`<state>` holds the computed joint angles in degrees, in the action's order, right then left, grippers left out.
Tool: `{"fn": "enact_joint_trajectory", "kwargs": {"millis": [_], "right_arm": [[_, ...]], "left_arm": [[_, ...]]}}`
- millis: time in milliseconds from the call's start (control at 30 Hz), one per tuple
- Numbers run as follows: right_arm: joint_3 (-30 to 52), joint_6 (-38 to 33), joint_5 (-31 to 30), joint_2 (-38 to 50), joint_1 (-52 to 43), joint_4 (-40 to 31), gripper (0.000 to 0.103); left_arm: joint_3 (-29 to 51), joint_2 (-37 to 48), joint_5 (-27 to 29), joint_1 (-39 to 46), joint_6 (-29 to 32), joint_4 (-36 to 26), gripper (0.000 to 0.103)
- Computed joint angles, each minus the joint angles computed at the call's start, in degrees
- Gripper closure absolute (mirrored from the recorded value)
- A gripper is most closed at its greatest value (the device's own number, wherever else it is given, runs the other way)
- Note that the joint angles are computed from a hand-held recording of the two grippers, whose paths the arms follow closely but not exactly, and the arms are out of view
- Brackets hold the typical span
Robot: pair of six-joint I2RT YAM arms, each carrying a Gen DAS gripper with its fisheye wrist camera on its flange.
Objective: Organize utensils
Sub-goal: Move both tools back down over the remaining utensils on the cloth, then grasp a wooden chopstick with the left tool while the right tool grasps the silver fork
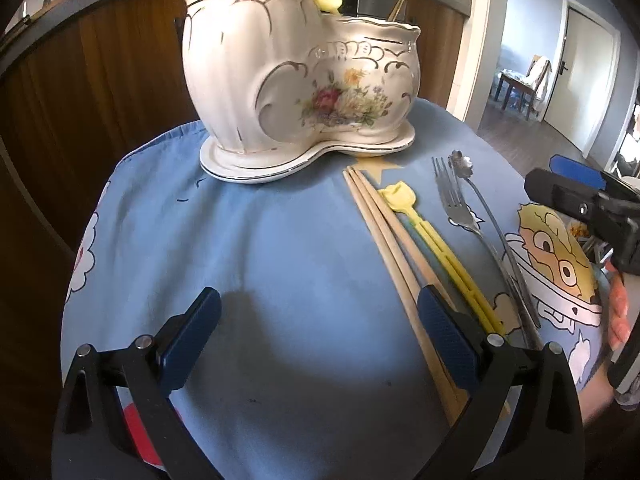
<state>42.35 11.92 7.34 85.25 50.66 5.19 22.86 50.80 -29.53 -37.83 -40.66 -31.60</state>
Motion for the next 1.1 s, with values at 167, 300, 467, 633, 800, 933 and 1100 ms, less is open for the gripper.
{"fn": "enact_joint_trajectory", "kwargs": {"millis": [167, 300, 467, 633, 800, 933, 1100], "right_arm": [[0.08, 0.07, 0.48, 0.90, 0.53, 0.18, 0.005], [0.45, -0.84, 1.03, 1.14, 0.89, -0.85, 0.006], [2.71, -1.30, -0.90, 2.26, 1.33, -4.66, 0.044], [4.60, -2.02, -3.53, 4.31, 2.66, -7.11, 0.069], [7.65, -2.15, -3.35, 6.32, 4.73, -11.92, 0.080], [9.71, -1.37, -1.77, 7.72, 6.11, -15.57, 0.080], [11.63, -0.33, -0.99, 9.58, 6.78, -17.82, 0.080]], "left_arm": [[1.47, 3.08, -0.18, 1.15, 0.99, 0.23, 0.006], [2.29, 4.64, 1.41, 1.29, 4.05, 1.83, 0.032], [2.43, 1.55, 4.13, 2.83, 8.08, 0.11, 0.080], [1.18, -4.76, 8.06, 8.03, 11.97, -3.80, 0.095], [1.71, -7.47, 10.72, 11.21, 14.86, -7.68, 0.095], [2.19, -7.21, 10.91, 10.39, 15.25, -8.77, 0.094], [2.15, -5.51, 11.34, 10.64, 15.66, -6.66, 0.094]]}}
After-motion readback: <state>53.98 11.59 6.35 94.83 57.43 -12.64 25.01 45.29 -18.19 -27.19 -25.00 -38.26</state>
